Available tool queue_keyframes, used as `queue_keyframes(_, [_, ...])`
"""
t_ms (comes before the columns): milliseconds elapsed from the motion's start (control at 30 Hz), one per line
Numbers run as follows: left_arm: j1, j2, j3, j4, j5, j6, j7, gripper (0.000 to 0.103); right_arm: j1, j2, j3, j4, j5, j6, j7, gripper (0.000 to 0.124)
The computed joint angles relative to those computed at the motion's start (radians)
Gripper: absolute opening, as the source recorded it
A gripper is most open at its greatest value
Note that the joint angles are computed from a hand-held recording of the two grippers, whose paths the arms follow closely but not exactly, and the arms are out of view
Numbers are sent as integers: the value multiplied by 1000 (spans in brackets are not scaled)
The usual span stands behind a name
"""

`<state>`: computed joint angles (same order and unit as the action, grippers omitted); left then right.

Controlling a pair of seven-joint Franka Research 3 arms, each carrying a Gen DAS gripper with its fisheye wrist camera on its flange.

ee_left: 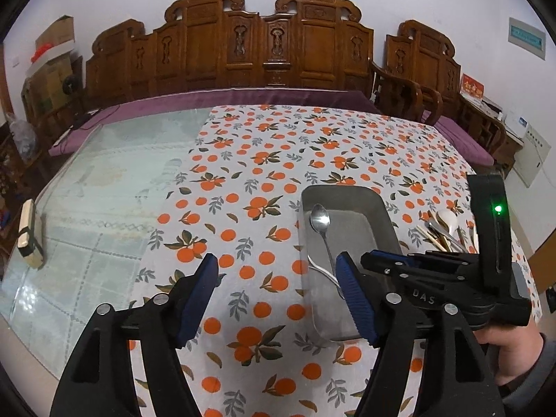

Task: Organize utensils
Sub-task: 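Lower the white plastic spoon into the tray and open the right gripper, then grasp a wooden chopstick with the left gripper while the right tool approaches the pile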

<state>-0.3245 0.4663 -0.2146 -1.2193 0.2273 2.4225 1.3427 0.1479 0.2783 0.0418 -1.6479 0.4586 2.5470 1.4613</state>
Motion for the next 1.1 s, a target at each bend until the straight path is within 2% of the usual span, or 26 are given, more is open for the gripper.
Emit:
queue_keyframes(233, [-7,-32,-15,-52,-6,39,0,87,-19,-165,-10,-175,40,75,-106,13])
queue_keyframes(400, [-31,-42,-29,-78,-6,58,-3,87,-29,-330,-45,-348,21,113,-170,13])
queue_keyframes(600, [-68,-28,-52,-76,-17,62,10,87,-70,-497,-83,-531,-42,138,-163,13])
queue_keyframes(667, [-84,-17,-59,-67,-20,56,16,87,-88,-538,-91,-579,-63,150,-148,21])
queue_keyframes(933, [-148,58,-75,9,-32,3,43,87,-118,-569,-111,-631,-80,152,-125,23])
queue_keyframes(1100, [-167,125,-98,83,-86,-35,82,85,-125,-555,-125,-635,-58,142,-127,23])
